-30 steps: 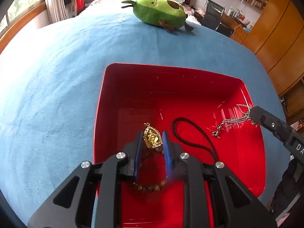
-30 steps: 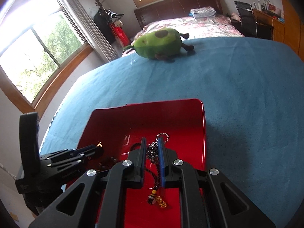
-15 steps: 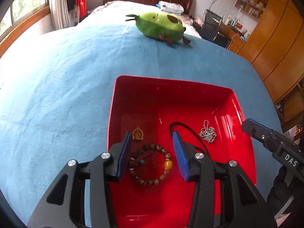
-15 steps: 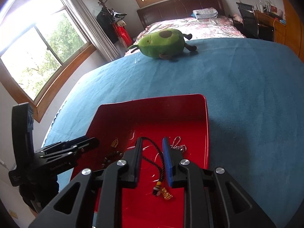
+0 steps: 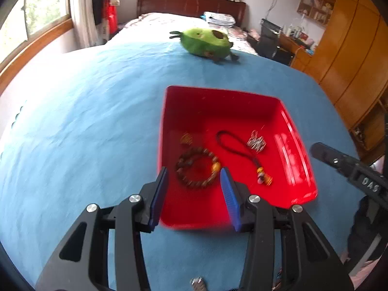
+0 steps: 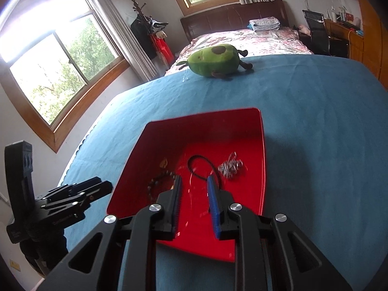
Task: Organize jewelry
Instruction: 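Move the left tool to the silver watch while the right tool approaches the colored bead strand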
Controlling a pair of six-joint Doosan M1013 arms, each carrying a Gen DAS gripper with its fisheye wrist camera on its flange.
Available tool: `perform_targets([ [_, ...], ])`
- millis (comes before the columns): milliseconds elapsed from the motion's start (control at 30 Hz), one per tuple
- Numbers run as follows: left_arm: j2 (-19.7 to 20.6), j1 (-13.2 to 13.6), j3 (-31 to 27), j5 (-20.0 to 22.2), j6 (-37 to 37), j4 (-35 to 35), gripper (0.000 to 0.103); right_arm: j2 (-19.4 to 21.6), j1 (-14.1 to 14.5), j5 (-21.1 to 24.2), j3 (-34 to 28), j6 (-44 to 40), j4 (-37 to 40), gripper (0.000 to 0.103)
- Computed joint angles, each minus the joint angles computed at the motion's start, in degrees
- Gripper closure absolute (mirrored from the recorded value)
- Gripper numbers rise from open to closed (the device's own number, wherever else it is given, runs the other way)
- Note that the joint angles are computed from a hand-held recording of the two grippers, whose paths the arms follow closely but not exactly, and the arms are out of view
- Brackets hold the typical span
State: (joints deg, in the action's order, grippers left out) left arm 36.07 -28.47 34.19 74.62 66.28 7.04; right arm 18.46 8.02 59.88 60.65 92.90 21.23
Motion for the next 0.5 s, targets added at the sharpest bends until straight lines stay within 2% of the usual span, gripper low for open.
perform_targets([
  [267, -7.51, -0.94, 14.49, -2.96, -2.11, 1.33, 0.059, -5.07, 0.87, -0.69, 7.48, 0.35, -1.60, 0.081],
  [500, -12.10, -1.64, 23.87, -3.08, -1.68, -2.37, 0.059, -9.53, 1.56, -1.26, 15.01, -0.79, 0.70, 0.081],
])
